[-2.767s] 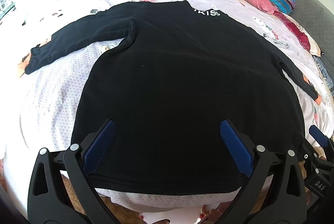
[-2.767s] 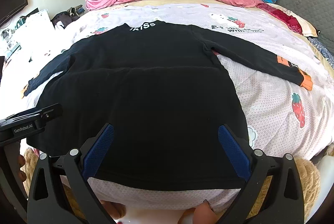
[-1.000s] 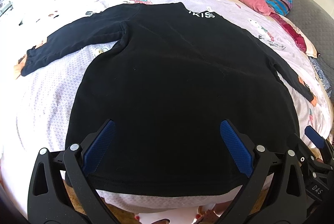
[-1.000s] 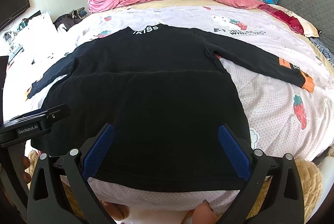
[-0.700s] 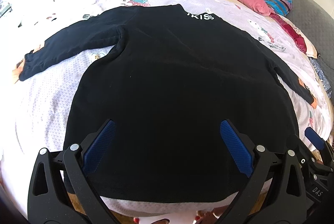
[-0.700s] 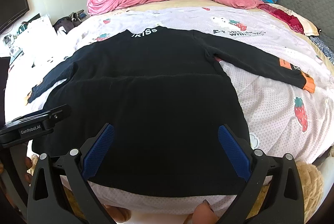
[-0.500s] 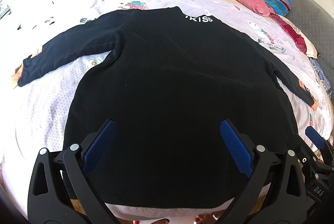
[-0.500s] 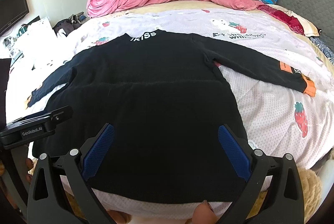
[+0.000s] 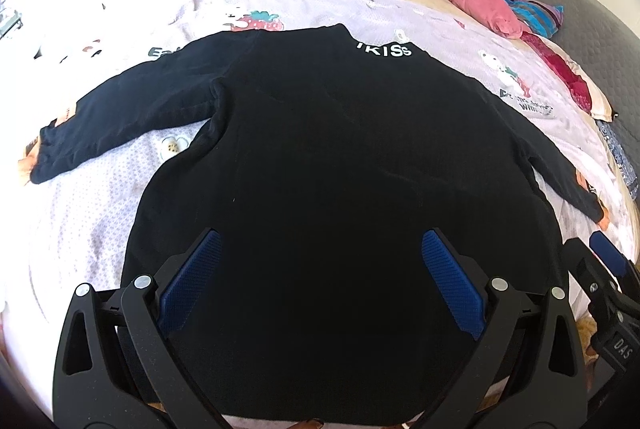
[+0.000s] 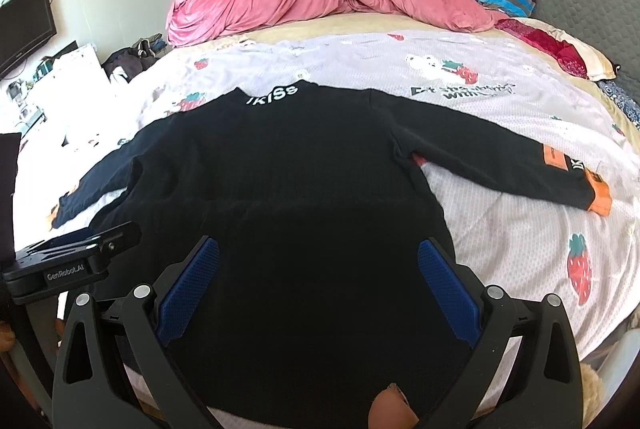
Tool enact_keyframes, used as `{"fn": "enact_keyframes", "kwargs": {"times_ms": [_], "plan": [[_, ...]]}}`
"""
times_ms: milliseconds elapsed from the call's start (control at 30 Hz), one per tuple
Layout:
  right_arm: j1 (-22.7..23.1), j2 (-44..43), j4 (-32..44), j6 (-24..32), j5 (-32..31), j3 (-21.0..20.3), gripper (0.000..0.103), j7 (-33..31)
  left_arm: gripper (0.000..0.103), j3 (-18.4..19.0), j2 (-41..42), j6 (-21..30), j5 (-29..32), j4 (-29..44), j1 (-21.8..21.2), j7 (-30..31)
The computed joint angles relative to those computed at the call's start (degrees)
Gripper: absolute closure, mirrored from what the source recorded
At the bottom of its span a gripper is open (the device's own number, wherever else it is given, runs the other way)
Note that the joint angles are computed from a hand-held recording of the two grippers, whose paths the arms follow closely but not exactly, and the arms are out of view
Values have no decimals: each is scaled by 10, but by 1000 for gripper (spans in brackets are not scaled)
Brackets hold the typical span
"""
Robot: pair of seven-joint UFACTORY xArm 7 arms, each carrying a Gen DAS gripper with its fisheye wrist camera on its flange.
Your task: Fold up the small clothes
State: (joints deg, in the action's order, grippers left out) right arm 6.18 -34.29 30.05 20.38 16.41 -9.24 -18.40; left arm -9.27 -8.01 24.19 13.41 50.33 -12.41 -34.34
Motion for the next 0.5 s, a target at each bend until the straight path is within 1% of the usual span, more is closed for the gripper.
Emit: {"fn": "enact_keyframes", "kwargs": {"times_ms": [200, 500], "plan": [[-3, 44, 36, -12, 6, 1, 4, 10, 8, 2, 26, 3, 11, 36, 0, -11], [-20, 128, 110, -27, 17, 6, 4, 32, 8, 13, 70, 1, 24, 91, -7, -18]]}}
